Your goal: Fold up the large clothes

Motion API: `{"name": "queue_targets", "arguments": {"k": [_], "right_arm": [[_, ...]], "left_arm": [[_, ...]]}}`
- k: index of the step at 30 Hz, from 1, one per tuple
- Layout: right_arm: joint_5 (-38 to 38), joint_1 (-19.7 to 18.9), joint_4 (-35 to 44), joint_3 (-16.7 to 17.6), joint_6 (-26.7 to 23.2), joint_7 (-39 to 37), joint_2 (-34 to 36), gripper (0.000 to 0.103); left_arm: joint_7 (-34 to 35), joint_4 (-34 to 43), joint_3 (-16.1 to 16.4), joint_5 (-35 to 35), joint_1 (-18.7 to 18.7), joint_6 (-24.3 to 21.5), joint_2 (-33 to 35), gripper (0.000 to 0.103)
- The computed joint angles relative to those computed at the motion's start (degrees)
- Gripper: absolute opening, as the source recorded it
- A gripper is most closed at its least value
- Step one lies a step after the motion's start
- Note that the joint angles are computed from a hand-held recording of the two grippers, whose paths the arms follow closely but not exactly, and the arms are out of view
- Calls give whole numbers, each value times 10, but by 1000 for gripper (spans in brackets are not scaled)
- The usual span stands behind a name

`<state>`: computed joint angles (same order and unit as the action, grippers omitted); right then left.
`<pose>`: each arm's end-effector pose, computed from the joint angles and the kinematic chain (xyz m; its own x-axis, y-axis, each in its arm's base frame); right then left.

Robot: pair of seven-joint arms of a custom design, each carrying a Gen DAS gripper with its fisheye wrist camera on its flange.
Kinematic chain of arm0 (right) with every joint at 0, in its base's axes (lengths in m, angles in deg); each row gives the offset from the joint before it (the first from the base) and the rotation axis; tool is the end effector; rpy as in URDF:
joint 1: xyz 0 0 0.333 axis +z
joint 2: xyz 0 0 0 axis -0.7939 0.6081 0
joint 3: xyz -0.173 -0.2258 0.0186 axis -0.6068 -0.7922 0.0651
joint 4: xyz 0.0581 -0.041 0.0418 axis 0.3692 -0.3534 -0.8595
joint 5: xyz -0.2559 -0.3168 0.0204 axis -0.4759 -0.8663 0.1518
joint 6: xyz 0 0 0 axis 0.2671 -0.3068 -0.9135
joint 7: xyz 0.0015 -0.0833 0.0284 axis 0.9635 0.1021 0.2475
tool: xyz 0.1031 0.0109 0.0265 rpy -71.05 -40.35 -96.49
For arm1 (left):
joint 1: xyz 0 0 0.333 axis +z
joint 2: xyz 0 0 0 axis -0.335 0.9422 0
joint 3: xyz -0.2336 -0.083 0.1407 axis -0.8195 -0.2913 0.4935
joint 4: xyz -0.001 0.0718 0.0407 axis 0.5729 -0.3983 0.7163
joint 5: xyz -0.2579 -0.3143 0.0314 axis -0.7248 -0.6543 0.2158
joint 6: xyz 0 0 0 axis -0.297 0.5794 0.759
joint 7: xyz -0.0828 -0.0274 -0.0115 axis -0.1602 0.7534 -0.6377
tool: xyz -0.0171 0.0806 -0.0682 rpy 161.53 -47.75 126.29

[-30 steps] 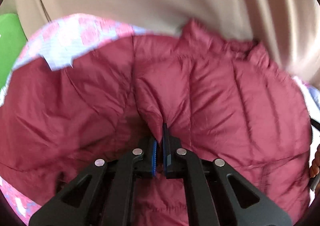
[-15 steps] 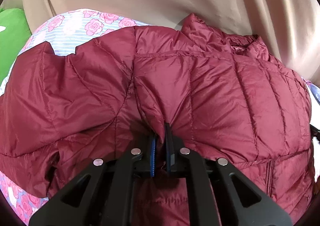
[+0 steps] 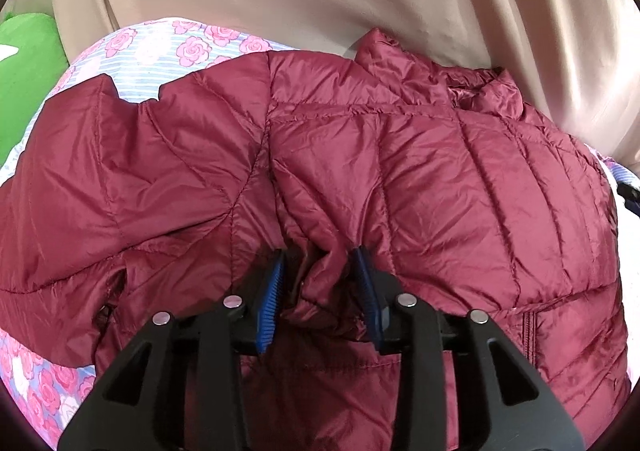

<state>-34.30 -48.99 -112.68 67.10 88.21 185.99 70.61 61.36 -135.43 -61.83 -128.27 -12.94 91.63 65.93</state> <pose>0.5307 0.1222 0.5622 -0.4603 -0.8595 -0.2223 -0.4791 0.4513 -0.7529 0.6391 0.0224 0.4823 -0.3943 -0.9133 0.1018 -0.6373 0.1919 -0.7463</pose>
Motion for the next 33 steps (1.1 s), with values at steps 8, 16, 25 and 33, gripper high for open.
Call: {"name": "queue_targets", "arguments": {"k": [8, 16, 25, 33], "right_arm": [[-79, -2, 18, 1, 25, 96, 40, 18], [-111, 38, 7, 1, -64, 113, 11, 23], [-68, 49, -55, 21, -96, 61, -19, 26], [-16, 89, -143, 76, -104, 34, -143, 40]], "left_arm": [[14, -13, 1, 1, -4, 9, -8, 41], [-10, -15, -6, 51, -18, 40, -2, 50], [-5, -21, -1, 17, -3, 17, -16, 61], [-3, 13, 97, -88, 86, -165, -49, 90]]}}
